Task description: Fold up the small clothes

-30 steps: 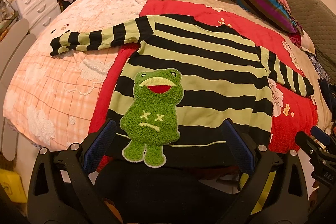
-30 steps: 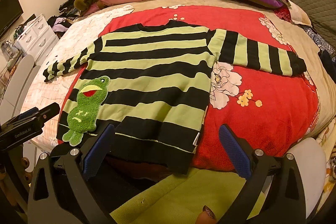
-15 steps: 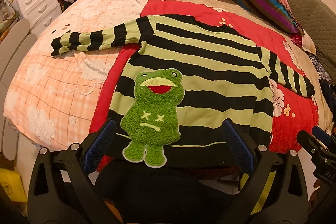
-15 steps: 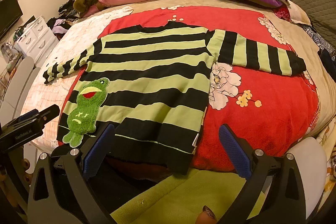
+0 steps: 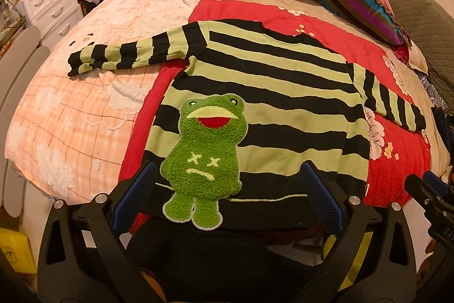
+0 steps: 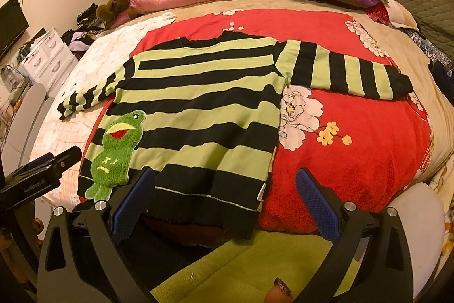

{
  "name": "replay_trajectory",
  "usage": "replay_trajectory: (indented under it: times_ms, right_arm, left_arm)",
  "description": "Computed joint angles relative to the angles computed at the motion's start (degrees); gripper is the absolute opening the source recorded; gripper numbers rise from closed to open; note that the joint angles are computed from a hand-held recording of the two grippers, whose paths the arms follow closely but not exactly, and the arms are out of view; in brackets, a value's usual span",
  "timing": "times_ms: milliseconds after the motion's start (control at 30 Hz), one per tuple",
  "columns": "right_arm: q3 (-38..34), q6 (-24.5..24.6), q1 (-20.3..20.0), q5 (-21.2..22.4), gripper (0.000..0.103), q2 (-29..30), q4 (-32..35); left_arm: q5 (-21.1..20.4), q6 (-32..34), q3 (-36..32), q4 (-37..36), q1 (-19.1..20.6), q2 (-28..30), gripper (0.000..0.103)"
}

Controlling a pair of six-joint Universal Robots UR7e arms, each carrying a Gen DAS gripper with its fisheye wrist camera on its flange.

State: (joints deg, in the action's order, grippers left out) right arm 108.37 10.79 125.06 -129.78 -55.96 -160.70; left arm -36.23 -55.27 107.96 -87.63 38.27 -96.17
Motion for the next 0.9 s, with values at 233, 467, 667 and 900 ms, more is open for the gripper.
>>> replay_trajectory:
  times_ms: [233, 467, 667, 900]
  right_arm:
    - [0.26, -2.98, -0.87, -0.36, 0.099, -0.17, -4.78]
    - [-0.04, -2.52, -3.34, -0.88, 0.099, -1.01, -4.38]
    - [-0.12, -2.68, -5.51, -0.05, 0.099, -1.8, -4.92]
    - [-0.75, -2.93, -8.47, -0.14, 0.099, -2.26, -5.55]
  left_arm:
    - [0.73, 1.85, -0.46, -2.16, 0.83, 1.39, 0.095]
    - [1.43, 3.04, -1.73, -4.12, 1.41, 4.1, 0.095]
    - [2.26, 5.82, -3.0, -7.29, 2.04, 6.68, 0.095]
    - [2.65, 10.26, -4.92, -12.33, 3.72, 10.58, 0.095]
